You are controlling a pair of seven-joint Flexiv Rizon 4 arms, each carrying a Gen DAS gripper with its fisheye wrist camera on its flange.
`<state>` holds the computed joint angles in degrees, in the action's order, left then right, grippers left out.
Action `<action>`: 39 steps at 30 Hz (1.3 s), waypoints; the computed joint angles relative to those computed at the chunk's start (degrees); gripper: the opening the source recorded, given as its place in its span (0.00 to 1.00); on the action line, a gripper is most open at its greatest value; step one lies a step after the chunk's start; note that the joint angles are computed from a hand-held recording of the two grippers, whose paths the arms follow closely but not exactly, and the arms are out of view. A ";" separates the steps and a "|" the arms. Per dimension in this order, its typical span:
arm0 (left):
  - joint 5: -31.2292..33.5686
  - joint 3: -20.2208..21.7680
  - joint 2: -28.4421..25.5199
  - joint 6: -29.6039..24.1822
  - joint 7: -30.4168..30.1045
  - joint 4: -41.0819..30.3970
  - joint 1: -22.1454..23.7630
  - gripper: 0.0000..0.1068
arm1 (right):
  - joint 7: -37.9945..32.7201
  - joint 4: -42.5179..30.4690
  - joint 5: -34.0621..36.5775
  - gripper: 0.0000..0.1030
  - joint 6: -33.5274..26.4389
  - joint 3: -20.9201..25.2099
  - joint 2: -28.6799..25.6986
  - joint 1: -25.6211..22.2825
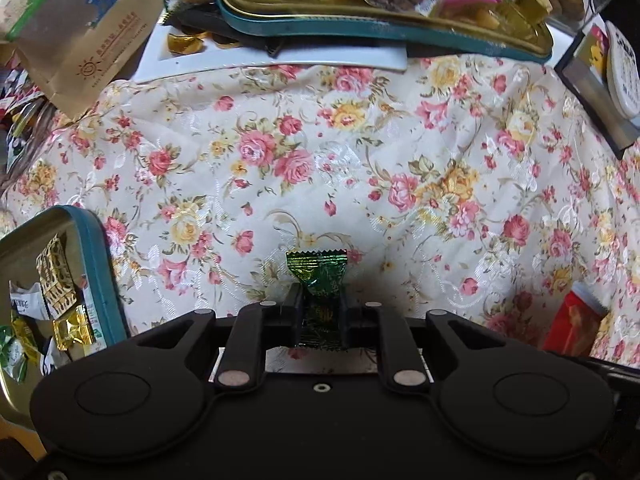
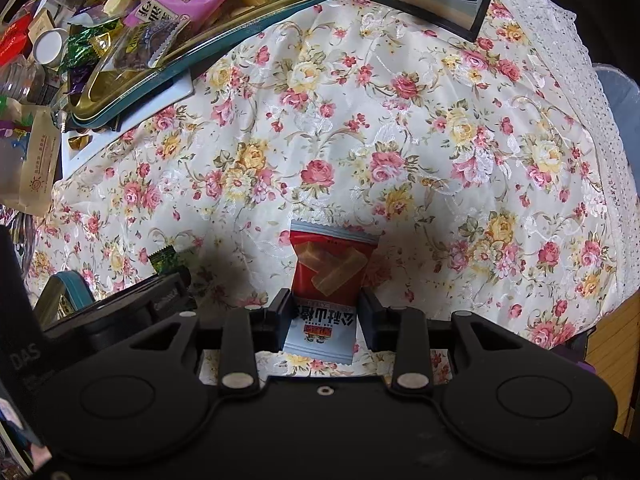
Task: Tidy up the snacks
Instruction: 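Carry the green candy to the tray with left tool while right carries red packet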
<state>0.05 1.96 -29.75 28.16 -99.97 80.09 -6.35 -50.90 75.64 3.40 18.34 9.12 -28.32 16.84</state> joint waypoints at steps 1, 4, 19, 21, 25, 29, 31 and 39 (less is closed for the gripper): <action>-0.31 0.08 0.29 -0.08 -0.19 0.05 0.23 0.22 | -0.14 -0.10 -0.07 0.36 0.00 0.04 -0.09 0.09; -0.58 0.48 1.22 -0.35 -1.01 0.06 0.79 0.22 | -0.36 -0.45 -0.39 0.36 -0.21 0.11 -0.36 0.49; 2.20 2.70 7.41 1.38 -4.62 2.59 4.36 0.23 | -1.52 -3.40 -1.65 0.36 -1.71 0.51 -2.53 2.96; 3.04 3.26 7.97 1.48 -5.80 2.58 4.85 0.23 | -1.62 -3.78 -1.95 0.36 -1.76 0.53 -2.83 3.42; 4.91 4.43 8.95 1.33 -8.68 2.56 6.07 0.23 | -1.94 -4.96 -2.30 0.36 -2.04 0.70 -3.67 4.35; 5.39 5.18 9.65 0.28 -10.96 2.98 7.93 0.23 | -2.30 -6.43 -2.68 0.36 -2.41 0.97 -4.67 5.65; 5.49 5.39 9.82 -0.64 -11.40 3.21 8.88 0.23 | -2.49 -7.33 -2.83 0.36 -2.71 1.13 -5.25 6.37; 5.29 6.36 11.21 -1.94 -12.98 5.71 12.25 0.23 | -3.88 -11.03 -4.10 0.36 -3.23 1.46 -7.72 9.73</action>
<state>5.34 8.31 -18.54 26.21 -112.95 85.80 5.89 -54.78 64.61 -0.70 15.10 10.58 -36.03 26.56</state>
